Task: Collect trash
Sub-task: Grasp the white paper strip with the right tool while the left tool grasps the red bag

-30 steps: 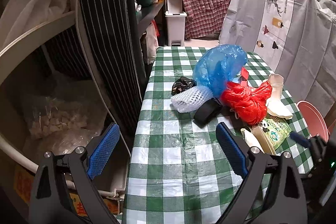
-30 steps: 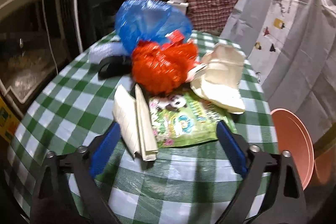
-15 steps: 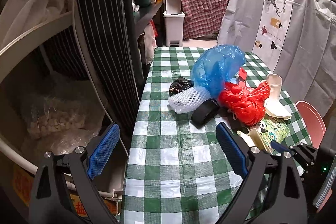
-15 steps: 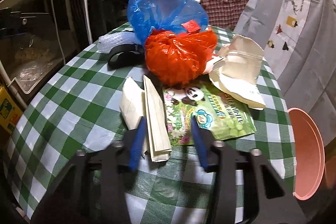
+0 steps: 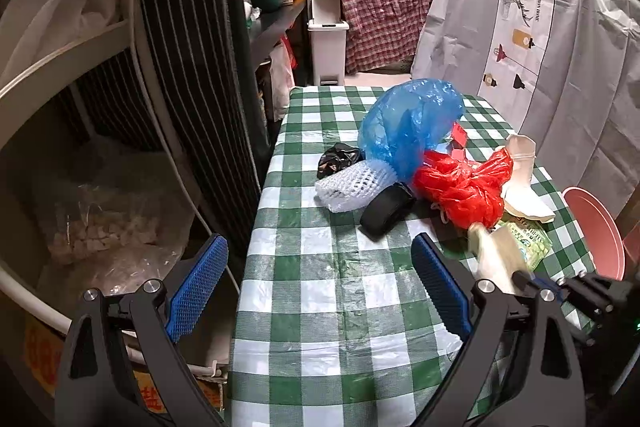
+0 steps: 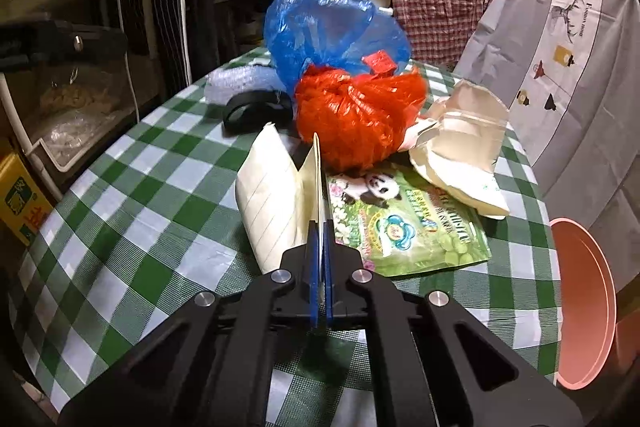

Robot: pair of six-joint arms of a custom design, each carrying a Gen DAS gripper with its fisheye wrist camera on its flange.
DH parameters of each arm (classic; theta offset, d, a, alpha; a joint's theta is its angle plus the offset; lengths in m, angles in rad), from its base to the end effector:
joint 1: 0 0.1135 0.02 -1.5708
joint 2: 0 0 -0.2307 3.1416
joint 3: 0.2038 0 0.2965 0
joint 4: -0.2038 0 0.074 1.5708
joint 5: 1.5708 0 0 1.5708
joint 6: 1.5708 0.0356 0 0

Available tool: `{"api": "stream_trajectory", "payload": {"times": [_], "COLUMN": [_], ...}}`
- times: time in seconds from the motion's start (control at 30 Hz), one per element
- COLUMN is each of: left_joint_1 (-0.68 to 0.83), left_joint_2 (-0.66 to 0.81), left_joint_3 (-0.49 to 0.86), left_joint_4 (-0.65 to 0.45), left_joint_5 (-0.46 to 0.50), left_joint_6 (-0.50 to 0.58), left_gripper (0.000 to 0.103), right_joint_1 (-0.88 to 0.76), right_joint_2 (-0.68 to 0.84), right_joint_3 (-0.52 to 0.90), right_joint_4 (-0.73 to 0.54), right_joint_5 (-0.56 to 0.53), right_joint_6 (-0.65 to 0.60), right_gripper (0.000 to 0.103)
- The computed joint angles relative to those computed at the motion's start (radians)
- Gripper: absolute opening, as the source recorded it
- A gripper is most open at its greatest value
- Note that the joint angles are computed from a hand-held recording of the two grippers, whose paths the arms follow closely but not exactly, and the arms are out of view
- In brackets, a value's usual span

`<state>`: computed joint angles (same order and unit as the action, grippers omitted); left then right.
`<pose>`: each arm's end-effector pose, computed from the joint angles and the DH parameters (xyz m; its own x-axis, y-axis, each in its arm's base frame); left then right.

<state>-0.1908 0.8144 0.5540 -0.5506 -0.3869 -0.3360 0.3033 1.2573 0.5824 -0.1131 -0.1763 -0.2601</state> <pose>0.2297 -0.0307 0.1870 -0.6458 -0.1862 -0.7405 -0.3098 0.9503 0.0312 0.2749 0.0926 0.1211 -0.5479 -0.4367 -0.7135 -0.5722 0.8178 -0.0612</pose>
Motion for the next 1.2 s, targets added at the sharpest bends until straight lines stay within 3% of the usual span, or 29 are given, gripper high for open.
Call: {"api": "stream_trajectory", "payload": {"times": [0.33,0.8,1.1,1.2], "left_joint_1": [-0.106,-0.223,-0.185,-0.171], "left_joint_2": [0.162,0.652,0.805,0.828], "left_joint_3": [0.009,0.204,0.301,0.322], "left_joint_4": [0.154,0.508,0.537,0.529], "left_joint_5": [0.04,0.06,0.098,0.13], "left_joint_6": [-0.053,-0.066,-0.109,-0.118], "left_gripper": [0.09,0.09,0.087,0.079], "right_joint_1": [-0.119,-0.287,-0.323,-0.319], "right_joint_2": [-0.147,-0.049,0.036,0.053], "right_joint_3": [-0.004,0.029,0.073,0.082], "right_joint_4": [-0.048,-0.018,-0.014,-0.01], "right_joint_5": [-0.041,-0.032,-0.036,-0.037], "right_joint_6": [0.026,-0.01,-0.01,-0.012], "right_gripper": [0.003,0.003,0.003,0.003]}}
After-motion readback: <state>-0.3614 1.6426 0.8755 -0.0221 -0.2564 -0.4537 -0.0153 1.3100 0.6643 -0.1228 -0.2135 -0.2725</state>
